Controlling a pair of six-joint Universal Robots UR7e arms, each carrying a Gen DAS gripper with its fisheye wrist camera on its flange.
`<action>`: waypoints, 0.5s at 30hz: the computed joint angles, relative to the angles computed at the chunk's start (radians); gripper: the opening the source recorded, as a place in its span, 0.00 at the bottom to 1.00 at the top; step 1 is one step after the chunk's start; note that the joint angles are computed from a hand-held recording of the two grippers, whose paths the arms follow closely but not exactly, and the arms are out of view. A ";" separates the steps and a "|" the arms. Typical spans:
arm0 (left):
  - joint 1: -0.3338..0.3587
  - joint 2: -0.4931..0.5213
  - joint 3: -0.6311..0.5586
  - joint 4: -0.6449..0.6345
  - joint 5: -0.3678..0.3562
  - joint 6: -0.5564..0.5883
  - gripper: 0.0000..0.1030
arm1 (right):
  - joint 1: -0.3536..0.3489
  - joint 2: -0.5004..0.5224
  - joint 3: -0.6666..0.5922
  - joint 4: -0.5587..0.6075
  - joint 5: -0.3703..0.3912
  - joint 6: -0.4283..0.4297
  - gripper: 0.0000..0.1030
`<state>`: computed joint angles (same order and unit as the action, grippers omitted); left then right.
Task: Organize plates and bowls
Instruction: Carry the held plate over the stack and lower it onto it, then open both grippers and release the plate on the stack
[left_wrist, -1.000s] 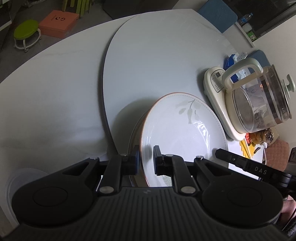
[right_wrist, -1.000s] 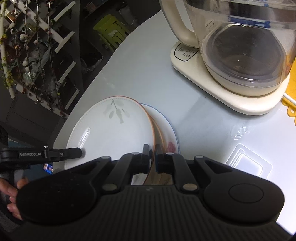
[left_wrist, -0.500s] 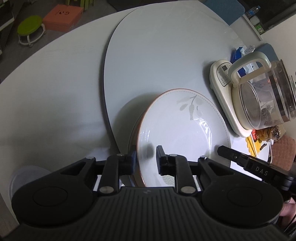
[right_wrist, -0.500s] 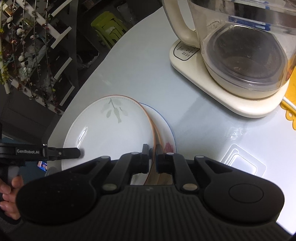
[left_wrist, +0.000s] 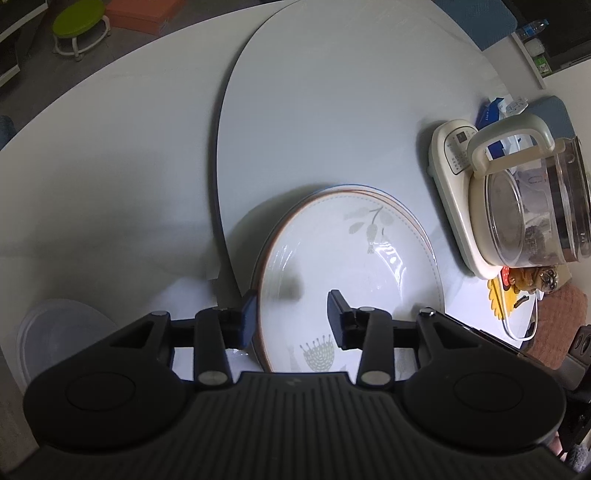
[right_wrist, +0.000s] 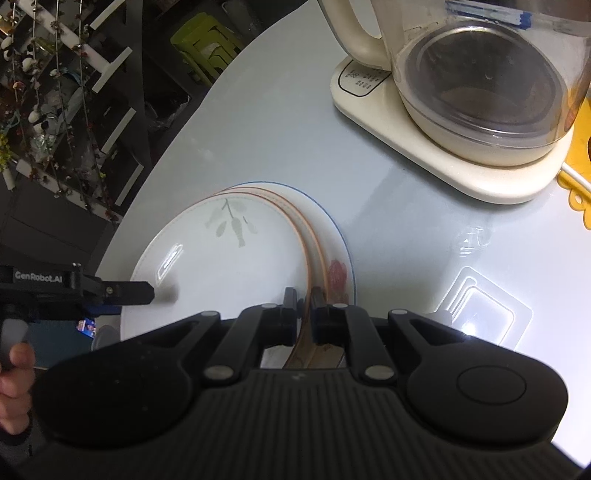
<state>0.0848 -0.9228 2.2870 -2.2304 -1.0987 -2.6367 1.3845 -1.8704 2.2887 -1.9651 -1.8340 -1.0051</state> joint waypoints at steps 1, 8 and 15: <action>0.001 0.001 -0.002 0.003 -0.004 -0.004 0.44 | 0.003 0.000 0.001 -0.001 -0.004 0.003 0.10; -0.006 0.022 -0.044 0.068 -0.015 0.015 0.44 | 0.020 -0.001 0.008 -0.023 -0.015 0.028 0.09; -0.040 0.024 -0.091 0.181 -0.011 0.002 0.44 | 0.023 -0.037 0.031 -0.063 -0.010 0.056 0.09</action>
